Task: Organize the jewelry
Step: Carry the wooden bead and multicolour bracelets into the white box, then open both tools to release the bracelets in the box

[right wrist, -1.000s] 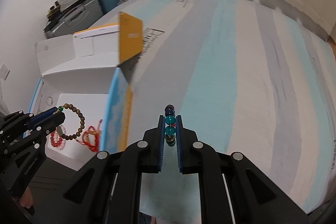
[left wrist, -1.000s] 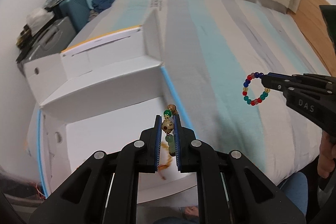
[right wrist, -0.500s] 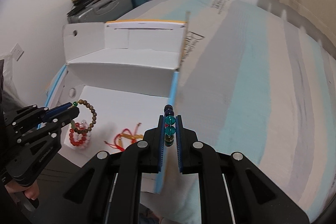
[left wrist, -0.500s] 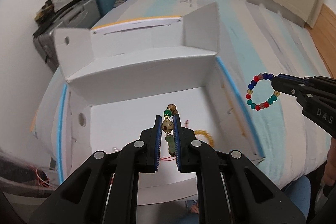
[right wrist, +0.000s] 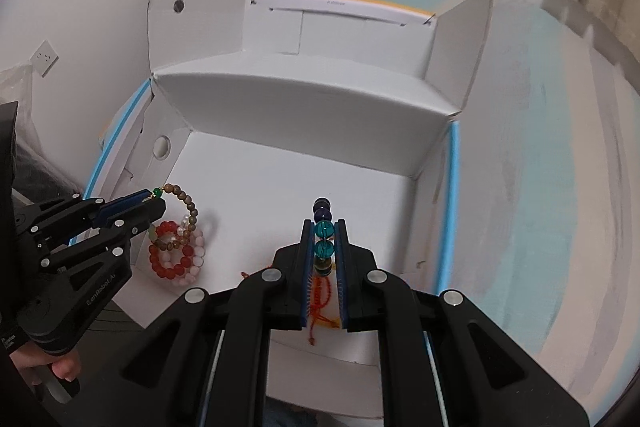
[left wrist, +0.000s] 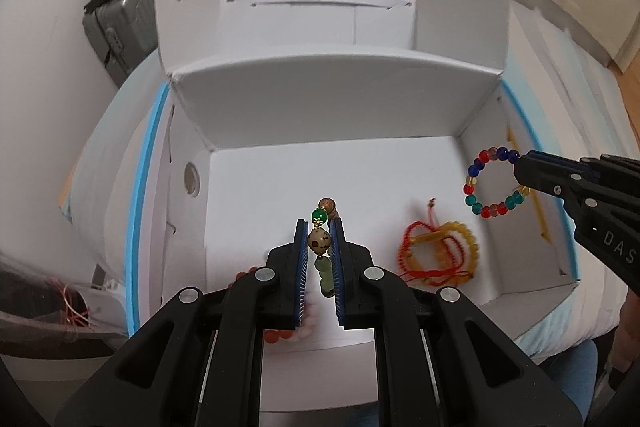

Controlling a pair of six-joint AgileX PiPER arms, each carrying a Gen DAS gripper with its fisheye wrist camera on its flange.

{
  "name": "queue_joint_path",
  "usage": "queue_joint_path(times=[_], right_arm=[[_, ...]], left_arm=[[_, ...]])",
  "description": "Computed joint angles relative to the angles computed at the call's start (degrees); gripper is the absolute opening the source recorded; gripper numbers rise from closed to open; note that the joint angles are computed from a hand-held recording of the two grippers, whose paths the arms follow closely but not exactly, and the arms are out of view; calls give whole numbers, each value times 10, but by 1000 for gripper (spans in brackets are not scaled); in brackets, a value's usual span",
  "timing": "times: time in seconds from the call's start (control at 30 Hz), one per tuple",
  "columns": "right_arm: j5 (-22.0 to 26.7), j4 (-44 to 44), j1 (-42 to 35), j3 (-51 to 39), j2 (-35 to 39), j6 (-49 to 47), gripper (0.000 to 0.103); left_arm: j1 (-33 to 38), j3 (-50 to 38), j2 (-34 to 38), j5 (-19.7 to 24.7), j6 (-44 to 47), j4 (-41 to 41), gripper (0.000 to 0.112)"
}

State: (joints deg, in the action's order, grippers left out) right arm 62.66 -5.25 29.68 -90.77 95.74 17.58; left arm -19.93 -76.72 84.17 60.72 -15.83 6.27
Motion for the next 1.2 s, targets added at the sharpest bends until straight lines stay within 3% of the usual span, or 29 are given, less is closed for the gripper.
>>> queue_joint_path(times=[0.53, 0.57, 0.63, 0.67, 0.7, 0.87, 1.2], right_arm=[[-24, 18, -2, 34, 46, 8, 12], [-24, 16, -2, 34, 45, 11, 15], [-27, 16, -2, 38, 38, 14, 36], [-33, 12, 0, 43, 31, 18, 50], [-42, 5, 3, 51, 19, 24, 56], [-61, -7, 8, 79, -27, 46, 78], [-91, -127, 73, 183, -146, 199, 95]], left_arm=[[43, 35, 14, -21, 31, -31, 13], [42, 35, 13, -21, 30, -29, 13], [40, 32, 10, -17, 24, -23, 18], [39, 36, 4, -18, 21, -19, 29], [35, 39, -6, -22, 11, -9, 43], [26, 45, -47, -17, -18, 20, 71], [3, 124, -142, -33, -71, 80, 95]])
